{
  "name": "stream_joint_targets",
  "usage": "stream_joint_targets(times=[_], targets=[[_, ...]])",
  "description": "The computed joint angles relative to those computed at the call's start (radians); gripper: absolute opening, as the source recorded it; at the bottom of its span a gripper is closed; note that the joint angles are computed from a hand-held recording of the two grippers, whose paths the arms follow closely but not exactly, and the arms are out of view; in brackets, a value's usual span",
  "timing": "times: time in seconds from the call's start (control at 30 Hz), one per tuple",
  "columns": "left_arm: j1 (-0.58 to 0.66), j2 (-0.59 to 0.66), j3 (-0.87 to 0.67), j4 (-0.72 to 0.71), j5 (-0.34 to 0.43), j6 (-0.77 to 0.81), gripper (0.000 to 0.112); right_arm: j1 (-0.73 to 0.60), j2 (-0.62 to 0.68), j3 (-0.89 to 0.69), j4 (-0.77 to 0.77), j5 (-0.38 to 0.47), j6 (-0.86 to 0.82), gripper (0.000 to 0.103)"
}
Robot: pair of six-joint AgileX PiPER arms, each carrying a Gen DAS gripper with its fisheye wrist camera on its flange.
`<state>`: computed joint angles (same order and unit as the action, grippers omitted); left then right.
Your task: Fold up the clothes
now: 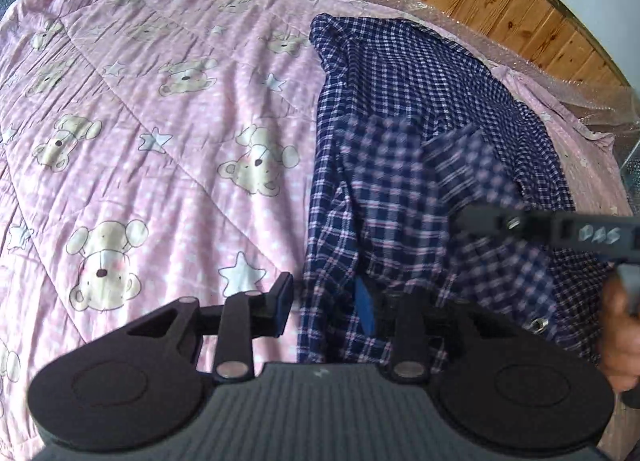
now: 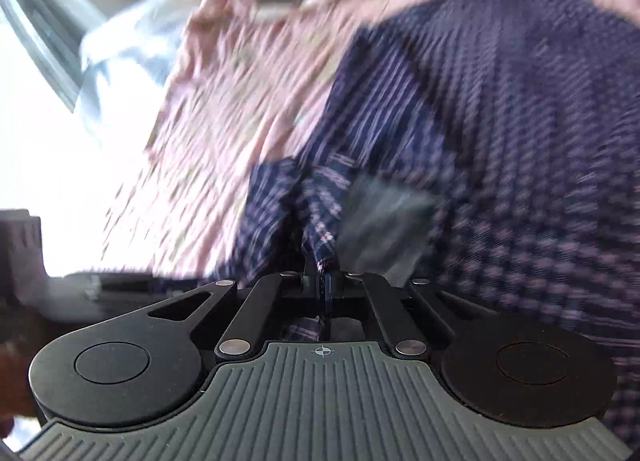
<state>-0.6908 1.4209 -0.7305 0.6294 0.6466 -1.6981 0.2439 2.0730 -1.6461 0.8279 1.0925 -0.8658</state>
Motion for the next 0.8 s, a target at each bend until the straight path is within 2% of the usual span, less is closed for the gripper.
stream_joint_targets(times=[0.1, 0.13, 0.17, 0.23, 0.3, 0.33, 0.37, 0.43, 0.47, 0.5, 0.53, 0.57, 0.6, 0.63, 0.67, 0.73, 0.77, 0.8], targets=[[-0.004, -0.016, 0.046, 0.051, -0.035, -0.081, 0.041, -0.032, -0.117, 0.104, -0.029, -0.111, 0.038, 0.000], [-0.005, -0.016, 0.045, 0.052, -0.032, -0.070, 0.041, -0.025, -0.133, 0.144, -0.080, -0.146, 0.049, 0.001], [-0.004, -0.016, 0.043, 0.051, -0.029, -0.059, 0.041, -0.017, -0.145, 0.176, -0.136, -0.179, 0.071, 0.008], [0.001, -0.020, 0.022, 0.018, 0.002, 0.004, 0.040, 0.009, -0.169, 0.225, -0.250, -0.278, 0.134, 0.010], [-0.011, -0.051, 0.017, 0.034, 0.030, -0.001, 0.037, -0.028, -0.271, 0.297, -0.229, -0.340, 0.133, 0.031], [-0.017, -0.080, 0.029, 0.050, 0.015, -0.014, 0.037, -0.058, -0.325, 0.328, -0.192, -0.353, 0.115, 0.031], [-0.015, -0.108, 0.045, 0.054, -0.019, -0.013, 0.037, -0.093, -0.370, 0.356, -0.135, -0.343, 0.066, 0.031], [-0.007, -0.114, 0.058, 0.029, -0.064, 0.039, 0.038, -0.170, -0.433, 0.408, -0.055, -0.243, -0.038, 0.031], [-0.007, -0.112, 0.061, 0.019, -0.056, 0.050, 0.039, -0.201, -0.454, 0.418, -0.055, -0.186, -0.058, 0.031], [-0.010, -0.113, 0.064, 0.016, -0.018, 0.036, 0.039, -0.213, -0.451, 0.435, -0.094, -0.170, -0.057, 0.036], [-0.013, -0.114, 0.067, 0.012, 0.018, 0.022, 0.032, -0.222, -0.449, 0.457, -0.173, -0.194, -0.017, 0.039], [-0.015, -0.114, 0.070, 0.008, 0.053, 0.008, 0.029, -0.221, -0.450, 0.503, -0.240, -0.257, 0.019, 0.038], [-0.016, -0.113, 0.073, 0.004, 0.088, -0.005, 0.029, -0.248, -0.445, 0.532, -0.268, -0.281, 0.032, 0.008], [-0.017, -0.112, 0.077, -0.001, 0.121, -0.018, 0.026, -0.300, -0.461, 0.537, -0.255, -0.266, 0.082, 0.006], [-0.021, -0.133, 0.089, -0.002, 0.140, -0.029, 0.026, -0.378, -0.484, 0.533, -0.202, -0.210, 0.094, 0.025], [-0.048, -0.251, 0.144, 0.009, 0.116, -0.071, 0.027, -0.555, -0.528, 0.562, -0.060, -0.108, 0.053, 0.052], [-0.060, -0.317, 0.178, 0.014, 0.062, -0.095, 0.028, -0.610, -0.513, 0.550, -0.041, -0.048, 0.077, 0.052], [-0.051, -0.367, 0.210, -0.009, -0.028, -0.083, 0.036, -0.662, -0.497, 0.541, -0.024, 0.009, 0.099, 0.052]])
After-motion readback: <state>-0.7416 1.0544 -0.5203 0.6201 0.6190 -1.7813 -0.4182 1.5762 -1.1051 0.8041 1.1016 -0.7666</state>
